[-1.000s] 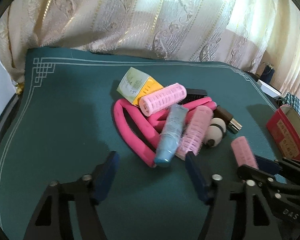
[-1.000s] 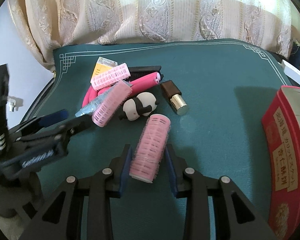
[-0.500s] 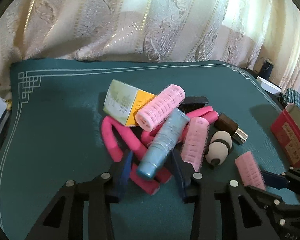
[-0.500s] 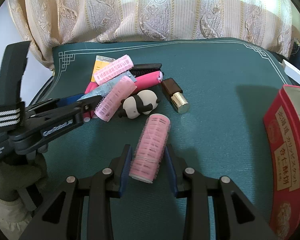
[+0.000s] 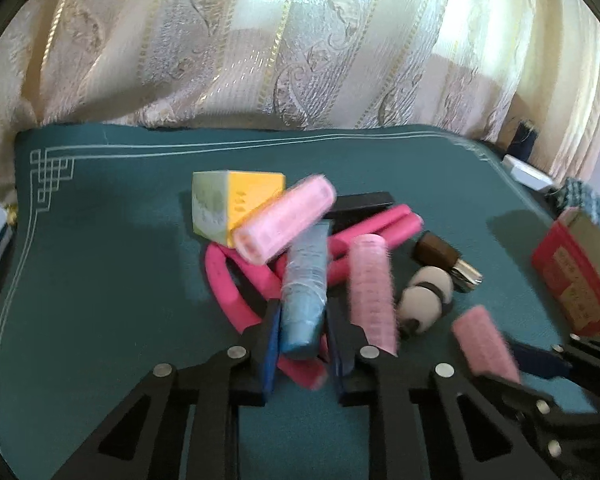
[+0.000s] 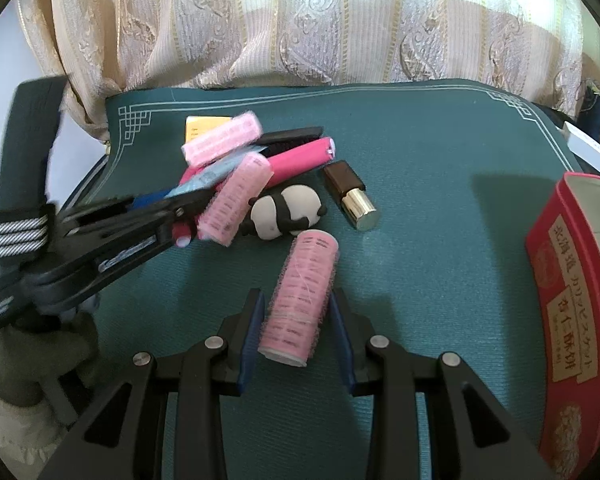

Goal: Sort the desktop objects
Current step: 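Grasp the light blue tube with the left tool while the right holds the roller, then carry the blue tube and pink roller over the red tin with both tools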

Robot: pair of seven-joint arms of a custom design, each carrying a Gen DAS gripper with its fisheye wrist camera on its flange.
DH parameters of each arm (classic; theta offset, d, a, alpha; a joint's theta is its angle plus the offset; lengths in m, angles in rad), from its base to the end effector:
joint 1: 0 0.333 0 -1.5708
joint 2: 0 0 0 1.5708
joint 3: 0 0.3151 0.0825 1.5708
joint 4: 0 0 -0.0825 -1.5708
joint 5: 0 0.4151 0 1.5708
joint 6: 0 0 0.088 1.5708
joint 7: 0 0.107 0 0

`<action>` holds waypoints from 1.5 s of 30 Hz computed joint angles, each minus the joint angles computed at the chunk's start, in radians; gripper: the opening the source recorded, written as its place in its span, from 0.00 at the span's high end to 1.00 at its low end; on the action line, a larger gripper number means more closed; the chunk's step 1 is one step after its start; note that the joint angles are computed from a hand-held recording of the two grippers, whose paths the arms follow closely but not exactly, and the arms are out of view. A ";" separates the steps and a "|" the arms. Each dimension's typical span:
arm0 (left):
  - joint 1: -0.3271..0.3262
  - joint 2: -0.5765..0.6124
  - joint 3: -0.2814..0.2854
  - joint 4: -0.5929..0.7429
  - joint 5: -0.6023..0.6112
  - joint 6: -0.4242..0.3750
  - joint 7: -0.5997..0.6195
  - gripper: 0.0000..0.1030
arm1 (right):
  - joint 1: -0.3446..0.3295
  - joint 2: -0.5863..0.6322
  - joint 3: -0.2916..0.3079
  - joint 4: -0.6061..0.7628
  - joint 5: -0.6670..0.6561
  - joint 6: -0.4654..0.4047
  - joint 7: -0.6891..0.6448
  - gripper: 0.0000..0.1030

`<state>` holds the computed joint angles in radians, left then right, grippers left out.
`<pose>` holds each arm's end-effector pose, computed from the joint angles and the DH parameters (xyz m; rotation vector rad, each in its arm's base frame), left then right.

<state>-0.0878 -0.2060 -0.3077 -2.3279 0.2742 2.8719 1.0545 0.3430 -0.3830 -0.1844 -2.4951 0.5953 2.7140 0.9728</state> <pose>0.5002 -0.2320 0.4847 -1.6901 1.9329 -0.8283 0.4856 0.0547 0.4647 -1.9430 1.4705 -0.2794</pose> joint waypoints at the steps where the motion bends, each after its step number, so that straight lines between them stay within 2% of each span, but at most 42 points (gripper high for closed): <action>1: -0.005 -0.022 0.001 -0.020 -0.008 0.006 -0.002 0.79 | 0.003 -0.003 -0.003 -0.001 0.006 0.002 -0.005 0.65; 4: -0.021 -0.085 -0.001 -0.076 -0.051 0.019 0.006 0.79 | 0.009 -0.010 -0.008 -0.003 0.020 0.008 -0.017 0.65; 9: -0.083 -0.225 0.020 -0.203 -0.185 0.020 0.091 0.79 | 0.015 -0.017 -0.014 -0.006 0.030 0.012 -0.025 0.65; 13: -0.153 -0.304 0.057 -0.279 -0.312 -0.042 0.177 0.79 | 0.018 -0.023 -0.013 -0.009 0.032 0.014 -0.025 0.65; 15: -0.154 -0.318 0.053 -0.288 -0.351 -0.078 0.190 0.79 | 0.018 -0.022 -0.010 -0.009 0.027 0.015 -0.019 0.65; 18: -0.121 -0.330 0.019 -0.291 -0.360 -0.079 0.173 0.78 | 0.018 -0.024 -0.013 -0.011 0.025 0.015 -0.017 0.65; 20: -0.106 -0.324 0.003 -0.283 -0.361 -0.094 0.157 0.70 | 0.018 -0.023 -0.014 -0.009 0.024 0.011 -0.014 0.65; 21: -0.113 -0.320 0.009 -0.283 -0.371 -0.087 0.159 0.59 | 0.016 -0.022 -0.013 -0.009 0.022 0.010 -0.010 0.65; 22: -0.107 -0.317 0.001 -0.278 -0.369 -0.086 0.153 0.38 | 0.014 -0.020 -0.012 -0.008 0.020 0.009 -0.007 0.65; 23: -0.082 -0.317 -0.024 -0.271 -0.347 -0.094 0.129 0.30 | 0.012 -0.019 -0.011 -0.007 0.018 0.007 -0.004 0.65; 24: -0.063 -0.313 -0.043 -0.264 -0.324 -0.096 0.113 0.28 | 0.011 -0.018 -0.009 -0.006 0.014 0.006 -0.002 0.65; 27: -0.055 -0.287 -0.046 -0.243 -0.291 -0.110 0.106 0.28 | 0.006 -0.017 -0.003 -0.005 0.000 0.005 0.006 0.65; 29: -0.070 -0.278 -0.028 -0.242 -0.297 -0.095 0.118 0.36 | 0.002 -0.014 0.000 -0.005 -0.009 0.006 0.013 0.65; 30: -0.064 -0.276 -0.031 -0.240 -0.291 -0.092 0.112 0.46 | 0.000 -0.012 0.001 -0.003 -0.014 0.005 0.019 0.65; 31: -0.075 -0.272 -0.018 -0.241 -0.300 -0.081 0.123 0.67 | -0.003 -0.008 0.003 -0.001 -0.020 0.004 0.027 0.65; 32: -0.078 -0.268 -0.013 -0.240 -0.305 -0.078 0.126 0.75 | -0.006 -0.003 0.006 0.001 -0.025 0.005 0.034 0.65; 40: -0.106 -0.319 -0.009 -0.284 -0.350 -0.031 0.122 0.77 | -0.010 0.007 0.018 -0.002 -0.070 0.018 0.048 0.65; 42: -0.114 -0.345 -0.010 -0.301 -0.365 -0.026 0.116 0.77 | -0.004 0.003 0.011 -0.005 -0.066 0.017 0.041 0.70; 45: -0.114 -0.388 -0.018 -0.321 -0.375 -0.023 0.103 0.78 | 0.005 0.001 -0.004 -0.002 -0.040 0.010 0.033 0.71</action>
